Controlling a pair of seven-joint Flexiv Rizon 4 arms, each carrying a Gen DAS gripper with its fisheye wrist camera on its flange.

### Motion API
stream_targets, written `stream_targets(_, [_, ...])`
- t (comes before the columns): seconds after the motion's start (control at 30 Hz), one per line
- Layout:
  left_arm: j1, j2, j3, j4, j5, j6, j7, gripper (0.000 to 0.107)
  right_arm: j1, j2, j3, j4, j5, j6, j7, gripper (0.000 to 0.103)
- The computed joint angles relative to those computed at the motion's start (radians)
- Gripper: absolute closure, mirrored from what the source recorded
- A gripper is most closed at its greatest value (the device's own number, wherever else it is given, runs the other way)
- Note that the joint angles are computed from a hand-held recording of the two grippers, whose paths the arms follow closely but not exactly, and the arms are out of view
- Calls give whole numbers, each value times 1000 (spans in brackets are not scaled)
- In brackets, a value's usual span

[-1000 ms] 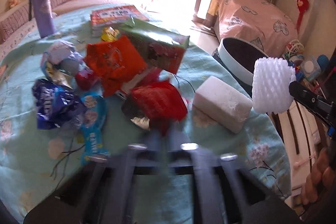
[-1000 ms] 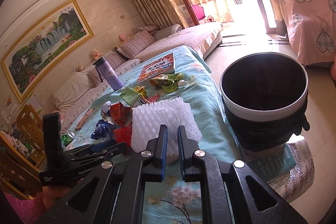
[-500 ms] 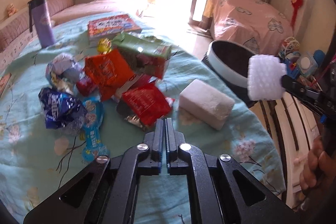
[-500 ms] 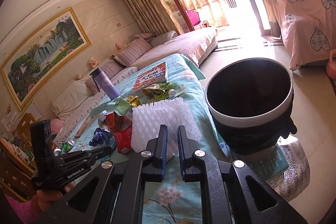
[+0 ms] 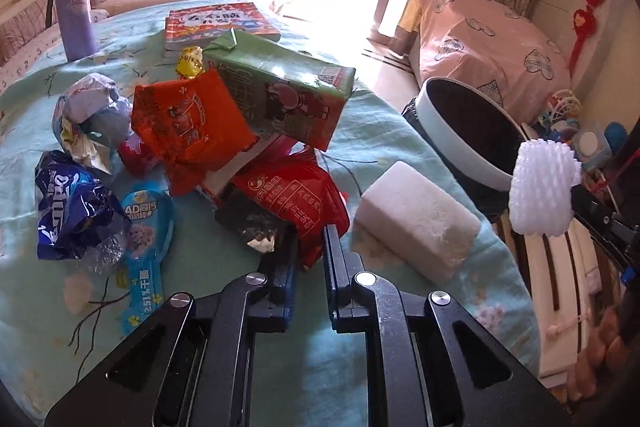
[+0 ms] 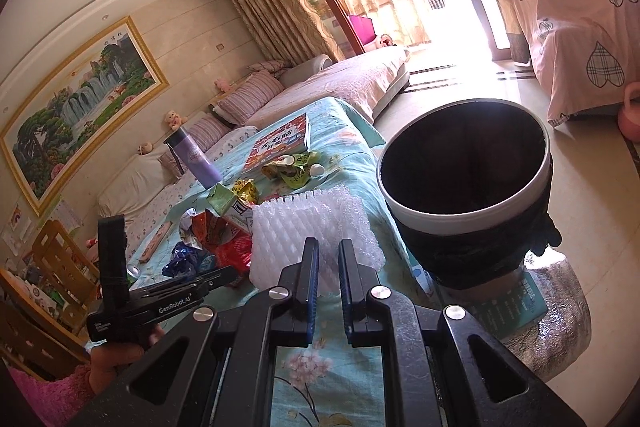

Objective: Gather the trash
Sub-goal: 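Grasp the red snack bag with the left tool while the right tool holds the mesh net, then carry both items over the black bin and open both tools to drop them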

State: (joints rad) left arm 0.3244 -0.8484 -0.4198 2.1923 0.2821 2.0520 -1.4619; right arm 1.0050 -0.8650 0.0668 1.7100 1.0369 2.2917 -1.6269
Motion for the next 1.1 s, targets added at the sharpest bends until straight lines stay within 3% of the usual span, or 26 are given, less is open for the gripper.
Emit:
stream_targets(0.2, [15, 43, -8, 55, 64, 65, 6, 99, -14, -2, 17, 17, -19, 33, 22, 93])
stream_targets(0.43, [47, 104, -80, 73, 139, 74, -24, 99, -38, 16, 25, 50, -26, 64, 31, 93])
stream_targets(0.63, [-4, 116, -98, 28, 142, 53, -26, 99, -59, 32, 17, 60, -1, 70, 1, 93])
stream_targets(0.8, [-83, 119, -65, -20, 101, 44, -12, 99, -92, 21, 24, 54, -9, 63, 6, 93])
stream_targets(1.1, [-93, 124, -42, -42, 82, 39, -21, 99, -81, -29, 2, 35, -109, -3, 102, 93])
